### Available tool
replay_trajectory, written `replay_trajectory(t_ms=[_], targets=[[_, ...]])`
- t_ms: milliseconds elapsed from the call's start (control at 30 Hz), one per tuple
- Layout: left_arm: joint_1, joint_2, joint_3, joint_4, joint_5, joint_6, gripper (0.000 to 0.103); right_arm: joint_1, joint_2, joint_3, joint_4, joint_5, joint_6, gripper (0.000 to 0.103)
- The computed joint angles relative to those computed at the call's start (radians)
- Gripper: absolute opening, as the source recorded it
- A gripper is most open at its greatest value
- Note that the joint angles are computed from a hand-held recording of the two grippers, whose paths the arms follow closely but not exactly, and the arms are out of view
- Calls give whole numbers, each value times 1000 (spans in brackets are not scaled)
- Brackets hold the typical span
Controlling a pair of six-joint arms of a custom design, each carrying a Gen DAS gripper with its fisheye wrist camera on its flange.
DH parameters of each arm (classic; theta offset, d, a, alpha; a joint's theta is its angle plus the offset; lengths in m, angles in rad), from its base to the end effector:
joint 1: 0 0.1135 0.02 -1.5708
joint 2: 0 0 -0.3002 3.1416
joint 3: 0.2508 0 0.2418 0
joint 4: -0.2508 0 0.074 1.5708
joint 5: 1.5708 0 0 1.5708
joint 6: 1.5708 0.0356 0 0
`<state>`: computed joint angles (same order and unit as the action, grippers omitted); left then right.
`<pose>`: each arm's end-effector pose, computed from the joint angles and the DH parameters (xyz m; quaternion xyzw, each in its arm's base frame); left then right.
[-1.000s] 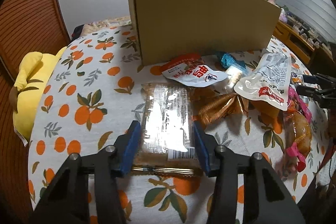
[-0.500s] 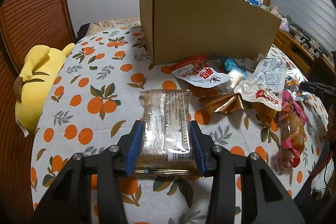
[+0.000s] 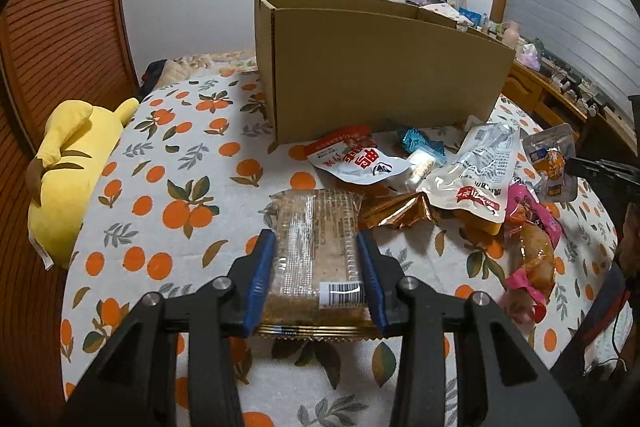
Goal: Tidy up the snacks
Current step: 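Carry the biscuit bar into the cardboard box and open the left gripper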
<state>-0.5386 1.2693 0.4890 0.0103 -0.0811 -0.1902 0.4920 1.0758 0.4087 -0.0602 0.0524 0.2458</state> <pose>0.1887 -0.1094 0.2018 0.1439 0.9090 -0.1039 0.3772 0.1599 0.0836 0.2071 -0.1013 0.9065 0.1253 0.3903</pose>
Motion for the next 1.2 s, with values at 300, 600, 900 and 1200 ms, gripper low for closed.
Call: replay_trajectory(t_ms=[300, 600, 900, 1200], targets=[[-23, -100, 21, -54, -13, -1, 39, 81, -48, 41, -80, 100, -19, 0], [-64, -123, 114, -104, -30, 18, 39, 124, -90, 141, -176, 155, -61, 0], [-53, -44, 246, -114, -21, 55, 39, 107, -26, 287, -190, 165, -134, 0], [-40, 31, 396, -139, -17, 94, 40, 75, 104, 415, -159, 153, -189, 0]])
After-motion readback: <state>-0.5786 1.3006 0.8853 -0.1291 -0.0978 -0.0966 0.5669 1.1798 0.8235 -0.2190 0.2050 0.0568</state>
